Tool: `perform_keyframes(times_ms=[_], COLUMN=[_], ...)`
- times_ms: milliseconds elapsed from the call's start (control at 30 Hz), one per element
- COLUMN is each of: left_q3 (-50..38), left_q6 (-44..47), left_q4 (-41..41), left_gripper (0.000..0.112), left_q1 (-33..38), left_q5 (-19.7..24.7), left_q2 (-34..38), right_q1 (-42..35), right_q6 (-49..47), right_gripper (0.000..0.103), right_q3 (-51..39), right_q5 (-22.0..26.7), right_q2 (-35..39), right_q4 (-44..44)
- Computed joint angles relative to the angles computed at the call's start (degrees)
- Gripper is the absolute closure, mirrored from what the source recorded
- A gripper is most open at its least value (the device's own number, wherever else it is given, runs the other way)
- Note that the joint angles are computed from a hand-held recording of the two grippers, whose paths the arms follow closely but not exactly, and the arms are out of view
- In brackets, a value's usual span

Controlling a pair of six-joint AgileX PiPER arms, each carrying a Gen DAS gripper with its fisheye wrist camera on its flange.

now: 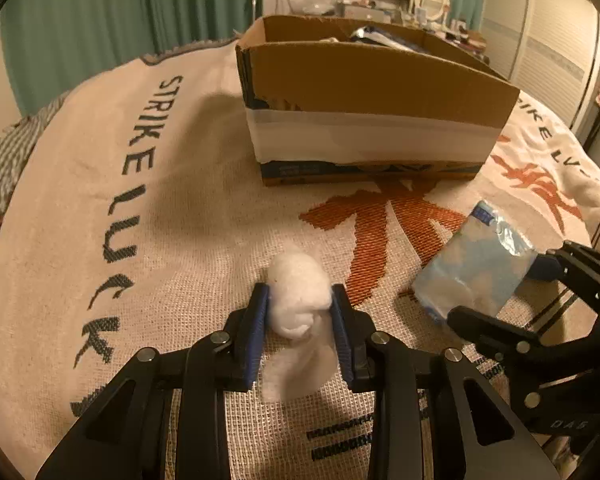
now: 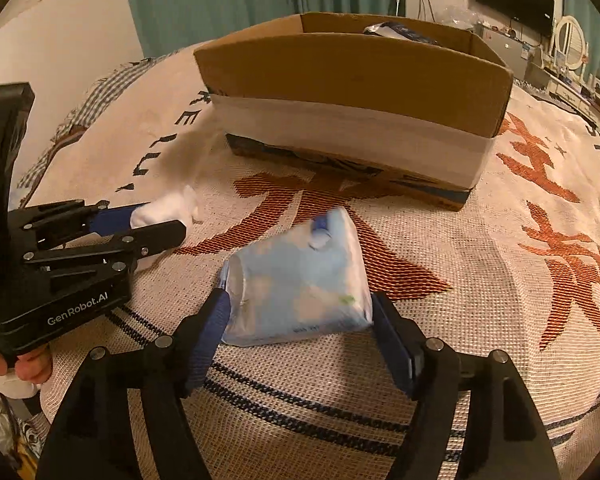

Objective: Organize soft objects
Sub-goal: 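Grasp the blue tissue pack with the right gripper while the left grasps the white cotton item, then lower the blue pack and cotton item into the box and open both grippers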

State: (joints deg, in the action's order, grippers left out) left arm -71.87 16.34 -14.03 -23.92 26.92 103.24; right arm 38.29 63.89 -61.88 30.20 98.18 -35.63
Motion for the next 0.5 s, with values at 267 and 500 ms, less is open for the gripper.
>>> perform_keyframes(times_ms=[267, 500], left_q3=[1.6, 1.8], left_q6=[4.4, 6.5], left_q4=[-4.0, -6.5], left_gripper=[0.083, 0.083], left_q1=[0.8, 1.1], left_q5=[-0.5, -0.2], left_q2=[-2.9, -6.7], right_q1=[0.6, 1.7], right_q6=[3.6, 7.2], right_gripper=[0.076, 0.084], right_q3=[1.7, 2.5], right_q5=[-3.3, -1.4], right_q2=[-1.7, -7.3], right_q4=[-2.9, -6.5])
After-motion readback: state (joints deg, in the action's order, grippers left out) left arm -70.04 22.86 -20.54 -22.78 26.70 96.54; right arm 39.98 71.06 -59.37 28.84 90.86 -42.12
